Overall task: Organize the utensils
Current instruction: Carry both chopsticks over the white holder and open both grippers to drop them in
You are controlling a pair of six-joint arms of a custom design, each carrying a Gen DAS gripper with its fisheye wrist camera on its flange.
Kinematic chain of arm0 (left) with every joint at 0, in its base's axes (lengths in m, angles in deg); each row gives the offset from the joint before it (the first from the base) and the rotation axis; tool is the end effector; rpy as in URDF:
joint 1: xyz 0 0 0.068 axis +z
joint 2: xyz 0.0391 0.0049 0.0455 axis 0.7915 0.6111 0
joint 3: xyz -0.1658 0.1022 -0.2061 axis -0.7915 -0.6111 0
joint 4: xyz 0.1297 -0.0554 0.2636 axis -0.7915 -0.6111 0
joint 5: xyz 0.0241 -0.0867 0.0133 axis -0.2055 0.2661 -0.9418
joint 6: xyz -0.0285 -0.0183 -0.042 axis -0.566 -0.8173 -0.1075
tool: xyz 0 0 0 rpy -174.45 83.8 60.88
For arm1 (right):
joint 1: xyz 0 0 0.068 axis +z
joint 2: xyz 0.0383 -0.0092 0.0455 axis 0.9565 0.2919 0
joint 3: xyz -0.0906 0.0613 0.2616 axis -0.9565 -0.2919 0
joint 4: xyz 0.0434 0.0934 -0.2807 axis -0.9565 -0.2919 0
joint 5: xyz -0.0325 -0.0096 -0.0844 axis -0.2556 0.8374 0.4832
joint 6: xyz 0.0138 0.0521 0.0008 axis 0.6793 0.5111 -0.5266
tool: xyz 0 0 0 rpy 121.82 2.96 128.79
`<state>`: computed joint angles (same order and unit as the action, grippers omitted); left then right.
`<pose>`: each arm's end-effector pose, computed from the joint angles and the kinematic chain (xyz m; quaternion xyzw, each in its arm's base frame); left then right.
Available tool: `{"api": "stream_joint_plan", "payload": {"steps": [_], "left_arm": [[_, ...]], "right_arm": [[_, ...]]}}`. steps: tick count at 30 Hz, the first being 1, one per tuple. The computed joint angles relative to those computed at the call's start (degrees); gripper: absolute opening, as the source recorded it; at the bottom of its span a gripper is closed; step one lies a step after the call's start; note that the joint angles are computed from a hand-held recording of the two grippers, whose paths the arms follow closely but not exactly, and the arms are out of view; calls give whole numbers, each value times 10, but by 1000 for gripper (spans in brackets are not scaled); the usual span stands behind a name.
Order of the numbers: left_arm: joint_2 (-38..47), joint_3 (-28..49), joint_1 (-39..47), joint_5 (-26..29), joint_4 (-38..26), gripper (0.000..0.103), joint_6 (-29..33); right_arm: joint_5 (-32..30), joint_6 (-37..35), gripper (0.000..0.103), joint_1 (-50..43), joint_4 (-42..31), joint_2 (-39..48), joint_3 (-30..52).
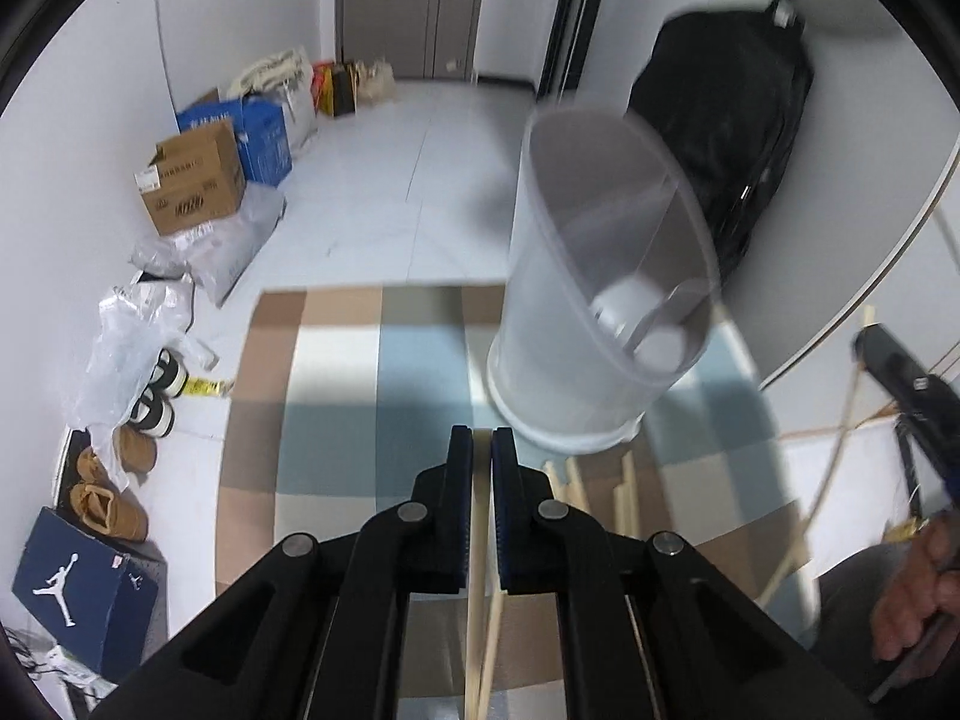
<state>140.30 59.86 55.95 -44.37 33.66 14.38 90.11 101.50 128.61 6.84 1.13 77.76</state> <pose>0.3516 0.0061 0.2139 0.2832 0.9100 -0.1557 0.2596 0.1753 0.2180 0.1779 0.2028 0.8307 0.2310 0.4642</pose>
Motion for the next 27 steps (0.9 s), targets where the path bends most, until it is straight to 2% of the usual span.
{"api": "stream_joint_plan", "payload": {"steps": [5,14,22,27], "left_arm": [[-27,15,6,43,-8,2,-7],[-13,88,19,109,-54,2,10],[21,204,6,152,-99,2,-11],[53,277,-1,166,-103,2,-30]], "right_arm": [[10,-51,6,-10,-21,-5,47],[8,-172,6,-55,-44,1,143],[-20,-273,6,-111,-28,54,239],[-36,-318,6,-146,-9,98,294]]}}
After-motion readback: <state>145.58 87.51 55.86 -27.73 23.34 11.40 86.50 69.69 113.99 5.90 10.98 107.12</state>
